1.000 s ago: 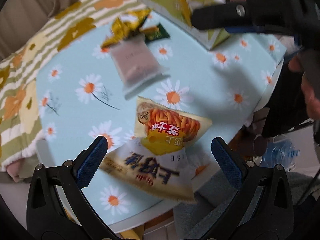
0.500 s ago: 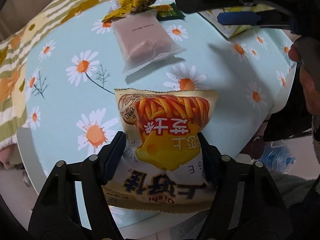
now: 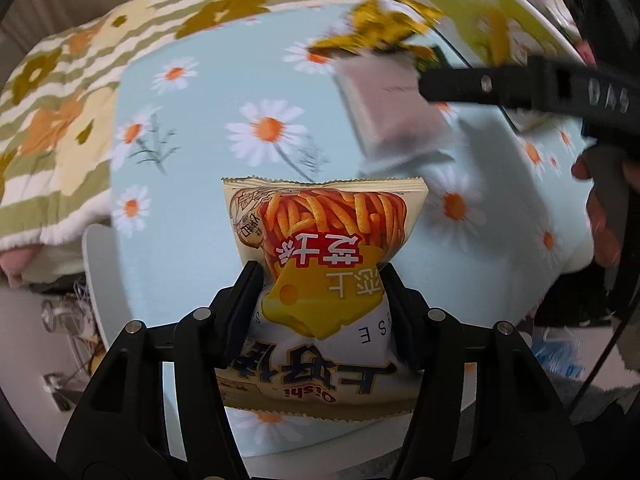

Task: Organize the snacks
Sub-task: 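Grasp the orange corn-stick bag with the left gripper while the right gripper grasps the pink pastry packet, then carry the corn-stick bag and pink pastry packet over the box and release them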

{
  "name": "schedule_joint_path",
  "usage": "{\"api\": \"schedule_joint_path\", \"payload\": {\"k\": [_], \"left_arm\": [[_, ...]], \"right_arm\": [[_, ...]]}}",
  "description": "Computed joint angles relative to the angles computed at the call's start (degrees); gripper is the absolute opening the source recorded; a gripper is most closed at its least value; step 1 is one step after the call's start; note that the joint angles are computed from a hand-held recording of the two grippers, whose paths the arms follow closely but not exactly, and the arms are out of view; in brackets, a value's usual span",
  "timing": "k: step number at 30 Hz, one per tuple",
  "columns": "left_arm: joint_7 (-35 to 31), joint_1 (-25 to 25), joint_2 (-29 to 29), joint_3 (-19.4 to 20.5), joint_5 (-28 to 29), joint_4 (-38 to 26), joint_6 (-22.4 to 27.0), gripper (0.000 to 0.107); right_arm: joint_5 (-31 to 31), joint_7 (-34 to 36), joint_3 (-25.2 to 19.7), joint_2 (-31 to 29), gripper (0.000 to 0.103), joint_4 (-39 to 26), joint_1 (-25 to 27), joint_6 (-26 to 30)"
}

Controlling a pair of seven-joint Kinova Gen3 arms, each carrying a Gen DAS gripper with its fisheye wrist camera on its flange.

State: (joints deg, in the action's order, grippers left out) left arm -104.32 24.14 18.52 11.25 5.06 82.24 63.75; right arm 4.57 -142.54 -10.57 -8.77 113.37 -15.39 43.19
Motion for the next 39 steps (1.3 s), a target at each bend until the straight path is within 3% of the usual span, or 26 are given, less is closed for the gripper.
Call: {"api": "schedule_joint_path", "payload": {"k": [7, 13, 19, 21, 28, 39], "left_arm": [[2.3, -1.3, 0.7, -1.1, 0.1, -1.0, -0.6, 0.055], [4.1, -1.4, 1.5, -1.5, -0.8, -1.6, -0.9, 0.055], [6.0, -1.4, 2.0, -1.6, -1.4, -2.0, -1.0, 0.055], [6.1, -1.5, 2.2, -1.6, -1.4, -2.2, -1.0, 0.055], [6.2, -2.0, 1.7, -1.5, -1.1, -2.1, -1.3, 0.055], [6.9, -3.2, -2.1, -1.3, 0.5, -5.2, 1.2, 0.055]], "right_arm": [[3.6, -4.5, -0.2, 5.4, 0.089, -2.8, -1.2, 1.5], [12.4, -12.7, -0.5, 9.9, 0.088, -6.0, -5.4, 5.4], [17.7, -18.1, 0.6, 12.4, 0.075, -7.2, -9.4, 8.5], [19.9, -19.4, 0.9, 12.8, 0.064, -7.5, -11.1, 10.3], [18.4, -19.7, 1.0, 9.5, 0.06, -4.3, -10.0, 5.5], [20.5, -23.1, -4.9, 2.4, 0.06, -7.6, -10.8, 12.6]]}}
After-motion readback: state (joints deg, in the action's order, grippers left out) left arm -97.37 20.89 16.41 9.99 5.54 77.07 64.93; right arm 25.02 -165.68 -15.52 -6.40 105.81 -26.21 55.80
